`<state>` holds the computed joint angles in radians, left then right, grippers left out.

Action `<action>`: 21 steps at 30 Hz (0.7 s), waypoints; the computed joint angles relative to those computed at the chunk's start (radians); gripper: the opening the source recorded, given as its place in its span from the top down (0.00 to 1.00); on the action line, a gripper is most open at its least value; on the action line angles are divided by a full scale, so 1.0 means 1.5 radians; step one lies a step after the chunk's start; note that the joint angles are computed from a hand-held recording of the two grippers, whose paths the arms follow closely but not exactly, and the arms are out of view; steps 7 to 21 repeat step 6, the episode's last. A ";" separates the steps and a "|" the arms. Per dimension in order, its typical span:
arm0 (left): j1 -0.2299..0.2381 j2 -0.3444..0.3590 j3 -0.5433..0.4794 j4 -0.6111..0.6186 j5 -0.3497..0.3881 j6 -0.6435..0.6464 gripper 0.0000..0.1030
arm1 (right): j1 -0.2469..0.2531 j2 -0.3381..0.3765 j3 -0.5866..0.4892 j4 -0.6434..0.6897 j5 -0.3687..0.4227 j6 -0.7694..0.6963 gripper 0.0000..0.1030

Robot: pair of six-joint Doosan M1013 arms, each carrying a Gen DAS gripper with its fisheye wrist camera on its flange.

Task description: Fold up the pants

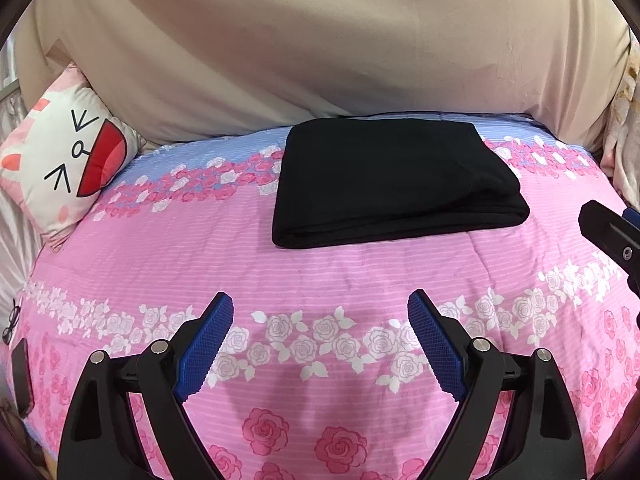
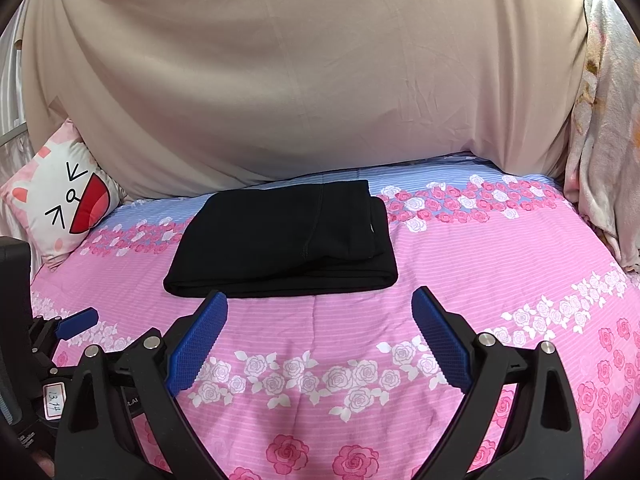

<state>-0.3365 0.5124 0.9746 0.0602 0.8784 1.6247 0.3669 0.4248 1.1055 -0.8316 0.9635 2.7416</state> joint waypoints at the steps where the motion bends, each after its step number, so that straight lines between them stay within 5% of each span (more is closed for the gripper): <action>1: -0.001 0.002 -0.005 0.002 0.011 -0.002 0.16 | 0.000 -0.001 0.001 -0.001 0.000 0.001 0.11; 21: -0.003 -0.004 0.007 0.006 -0.002 -0.004 0.16 | -0.001 -0.001 0.001 0.002 -0.002 -0.003 0.11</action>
